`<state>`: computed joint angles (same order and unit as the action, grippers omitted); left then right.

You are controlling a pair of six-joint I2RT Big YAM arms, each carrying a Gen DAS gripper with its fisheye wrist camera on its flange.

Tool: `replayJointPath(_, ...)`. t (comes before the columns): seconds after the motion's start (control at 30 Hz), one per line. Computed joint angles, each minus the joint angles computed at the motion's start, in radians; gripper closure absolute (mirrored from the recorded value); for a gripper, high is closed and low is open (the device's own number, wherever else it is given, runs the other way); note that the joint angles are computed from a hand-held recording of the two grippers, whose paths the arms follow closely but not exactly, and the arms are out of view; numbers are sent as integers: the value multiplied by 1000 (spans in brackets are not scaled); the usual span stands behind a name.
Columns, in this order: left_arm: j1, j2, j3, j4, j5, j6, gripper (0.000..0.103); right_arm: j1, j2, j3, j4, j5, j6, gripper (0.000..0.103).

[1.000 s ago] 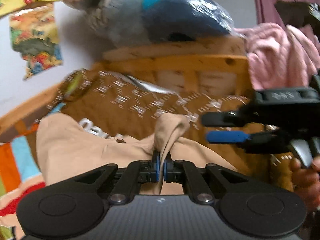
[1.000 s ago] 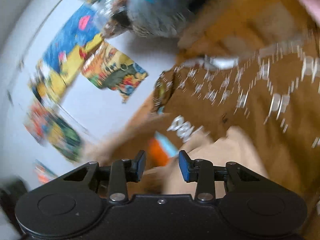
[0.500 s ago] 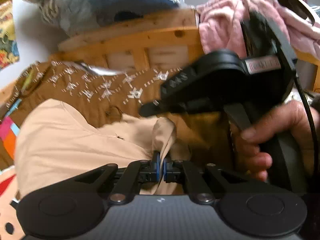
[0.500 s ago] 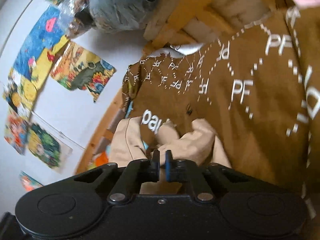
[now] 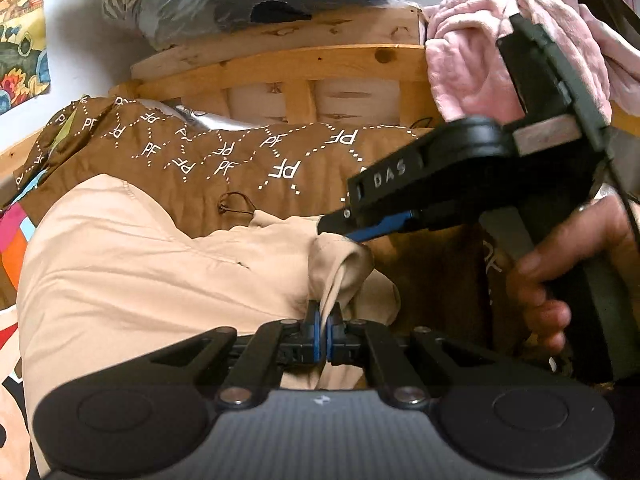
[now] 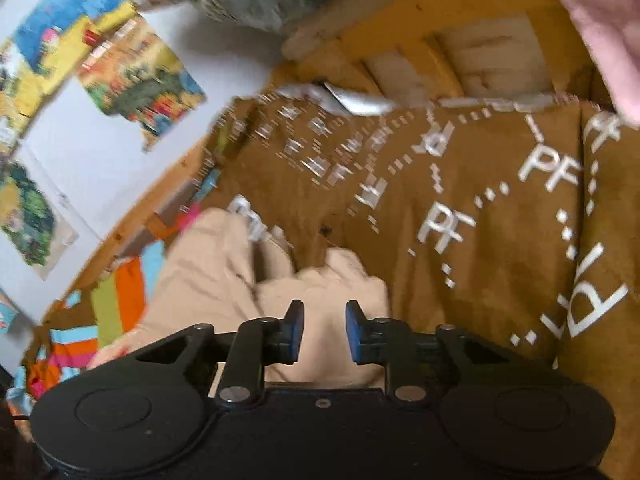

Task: Fold large clothes

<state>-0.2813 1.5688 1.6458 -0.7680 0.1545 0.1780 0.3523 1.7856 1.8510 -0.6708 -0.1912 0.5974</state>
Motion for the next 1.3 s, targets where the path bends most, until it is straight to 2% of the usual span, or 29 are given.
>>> replayJointPath(0.07,1,2,3,-1,2,2,101,2,17,19,-37,29,-10,76)
replayJointPath(0.17,-1,3,4,-1,-2,1,101,5,25,29,-59,75,-29,69)
replayJointPath(0.23,-1,3,4,-1,-3,-1,101,5,25,28,-61,78,-29,67)
replayJointPath(0.57,0,1,4,-2,0,-4,101,6,47,49,-85,73,-34,67)
replayJointPath(0.6,1,0,2,0,0,-7,101,5,48,47,-82,71,-35,69)
replayJointPath(0.67,2,-3,3,2,4,-10,101,4,51,46,-73,57,-39,80)
replayJointPath(0.73,-1,-12,-4,19,1,3,101,9,51,48,-69,81,-71,93)
replayJointPath(0.83,-9,-20,-8,43,-6,47,101,15,38,30,-7,95,-129,101)
replayJointPath(0.97,-7,14,29,5,22,37,101,22,33,20,86,106,-249,102)
replayJointPath(1.07,3,50,39,-7,67,24,99,11,55,38,102,80,-275,102)
replayJointPath(1.23,-5,58,-18,64,49,76,98,-2,130,107,27,78,-310,102)
replayJointPath(1.3,-6,51,-15,55,48,75,94,-9,157,125,8,62,-300,102)
